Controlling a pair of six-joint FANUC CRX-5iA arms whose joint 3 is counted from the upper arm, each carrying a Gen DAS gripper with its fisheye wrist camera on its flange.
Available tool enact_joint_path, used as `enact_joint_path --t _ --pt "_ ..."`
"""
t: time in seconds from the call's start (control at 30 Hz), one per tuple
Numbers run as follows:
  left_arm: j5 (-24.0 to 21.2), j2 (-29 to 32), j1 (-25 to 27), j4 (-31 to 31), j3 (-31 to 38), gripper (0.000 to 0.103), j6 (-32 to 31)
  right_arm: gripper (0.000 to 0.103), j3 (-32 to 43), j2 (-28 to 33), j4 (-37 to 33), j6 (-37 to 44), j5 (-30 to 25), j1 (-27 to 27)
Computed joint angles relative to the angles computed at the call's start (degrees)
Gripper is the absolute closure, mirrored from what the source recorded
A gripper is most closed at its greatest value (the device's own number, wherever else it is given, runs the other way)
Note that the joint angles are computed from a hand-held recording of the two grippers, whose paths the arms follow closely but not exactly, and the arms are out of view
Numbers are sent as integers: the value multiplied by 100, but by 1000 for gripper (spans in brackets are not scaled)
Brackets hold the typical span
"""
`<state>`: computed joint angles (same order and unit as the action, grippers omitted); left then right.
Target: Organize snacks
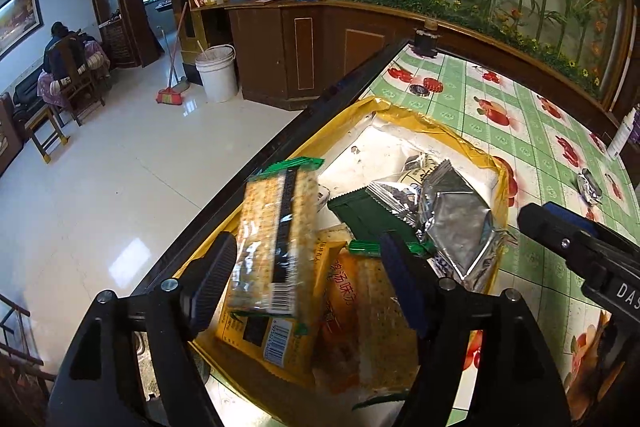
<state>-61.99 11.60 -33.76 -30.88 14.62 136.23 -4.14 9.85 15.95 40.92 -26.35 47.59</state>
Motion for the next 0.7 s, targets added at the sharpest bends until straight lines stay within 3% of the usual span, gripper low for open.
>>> enact_joint_path --t 0.23,0.47,0.7 --pt "130 -91 -114 123 -46 28 -69 38 -942 -672 813 -996 164 -12" --pt "293 33 -413 324 99 28 -355 35 -2256 -1687 1877 -2499 202 -132" --pt "440 430 -863 705 435 29 -1031 30 -3366 -2851 2530 -3736 -280 -305"
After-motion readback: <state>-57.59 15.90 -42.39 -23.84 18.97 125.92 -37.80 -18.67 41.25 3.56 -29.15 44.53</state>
